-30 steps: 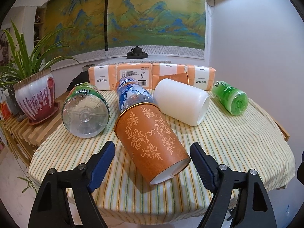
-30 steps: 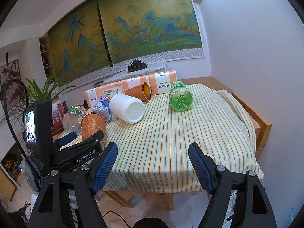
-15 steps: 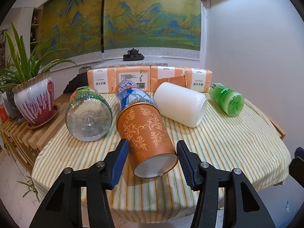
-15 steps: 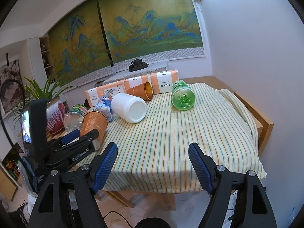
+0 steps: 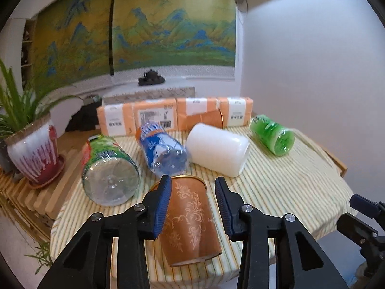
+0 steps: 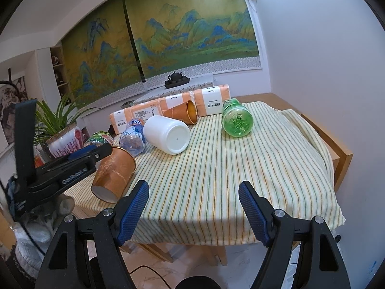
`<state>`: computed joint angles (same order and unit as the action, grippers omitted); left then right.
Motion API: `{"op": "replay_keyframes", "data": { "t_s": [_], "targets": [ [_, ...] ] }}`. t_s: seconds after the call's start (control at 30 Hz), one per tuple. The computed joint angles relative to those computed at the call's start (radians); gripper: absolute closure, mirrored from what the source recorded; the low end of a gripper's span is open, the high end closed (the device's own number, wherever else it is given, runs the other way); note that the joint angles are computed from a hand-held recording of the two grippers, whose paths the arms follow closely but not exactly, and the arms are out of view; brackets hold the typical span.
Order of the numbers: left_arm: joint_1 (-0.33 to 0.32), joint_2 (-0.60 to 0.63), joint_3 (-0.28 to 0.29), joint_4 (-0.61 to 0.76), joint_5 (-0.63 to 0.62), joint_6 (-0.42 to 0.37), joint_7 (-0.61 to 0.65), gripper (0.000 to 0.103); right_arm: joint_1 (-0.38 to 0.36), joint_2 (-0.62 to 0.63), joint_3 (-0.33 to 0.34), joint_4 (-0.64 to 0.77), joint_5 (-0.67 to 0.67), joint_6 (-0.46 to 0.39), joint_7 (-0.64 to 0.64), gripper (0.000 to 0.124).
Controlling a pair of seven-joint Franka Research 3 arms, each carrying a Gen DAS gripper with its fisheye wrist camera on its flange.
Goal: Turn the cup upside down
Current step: 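Rotate the orange cup with the left gripper and stand it on end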
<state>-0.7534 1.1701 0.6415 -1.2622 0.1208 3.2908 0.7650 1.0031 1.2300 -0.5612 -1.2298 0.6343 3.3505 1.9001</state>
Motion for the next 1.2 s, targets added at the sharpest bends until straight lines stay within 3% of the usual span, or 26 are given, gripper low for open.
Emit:
{"op": "replay_keyframes", "data": {
  "t_s": [0.07,0.13,0.2,0.27,0.33,0.47,0.6,0.77,0.97,1.2],
  "targets": [
    [0.019,-0.016,-0.032,-0.017,-0.004,0.014,-0.005,0.059,-0.001,0.003,0.000,0.006,-0.001,-0.006,0.005,0.050],
    [0.020,-0.037,-0.053,-0.063,-0.011,0.052,0.007,0.027,0.001,0.006,-0.005,0.007,-0.004,-0.009,0.011,0.050],
    [-0.040,-0.036,-0.002,-0.140,-0.071,0.126,0.009,0.014,-0.004,0.011,-0.005,0.016,-0.012,-0.016,0.020,0.050],
    [-0.116,-0.008,0.072,-0.189,-0.143,0.148,0.027,0.013,-0.025,0.011,0.016,0.032,-0.032,-0.024,0.026,0.050],
    [-0.147,0.020,0.101,-0.191,-0.187,0.125,0.049,0.013,-0.045,0.008,0.043,0.043,-0.056,-0.024,0.028,0.050],
    [-0.098,0.024,0.031,-0.158,-0.208,0.093,0.093,0.019,-0.049,0.013,0.047,0.056,-0.078,-0.030,0.038,0.050],
    [-0.084,0.050,0.027,-0.111,-0.228,0.049,0.113,0.040,-0.041,0.012,0.037,0.054,-0.087,-0.033,0.051,0.050],
    [-0.068,0.030,0.005,-0.118,-0.202,0.067,0.122,0.041,-0.046,0.004,0.045,0.047,-0.093,-0.026,0.059,0.050],
    [-0.086,-0.039,0.011,-0.177,-0.209,0.110,0.219,0.041,-0.053,0.008,0.051,0.057,-0.091,-0.027,0.055,0.050],
    [0.011,-0.015,-0.061,-0.042,-0.203,0.059,0.261,0.042,-0.077,0.016,0.078,0.085,-0.101,-0.025,0.053,0.050]
  ]
}}
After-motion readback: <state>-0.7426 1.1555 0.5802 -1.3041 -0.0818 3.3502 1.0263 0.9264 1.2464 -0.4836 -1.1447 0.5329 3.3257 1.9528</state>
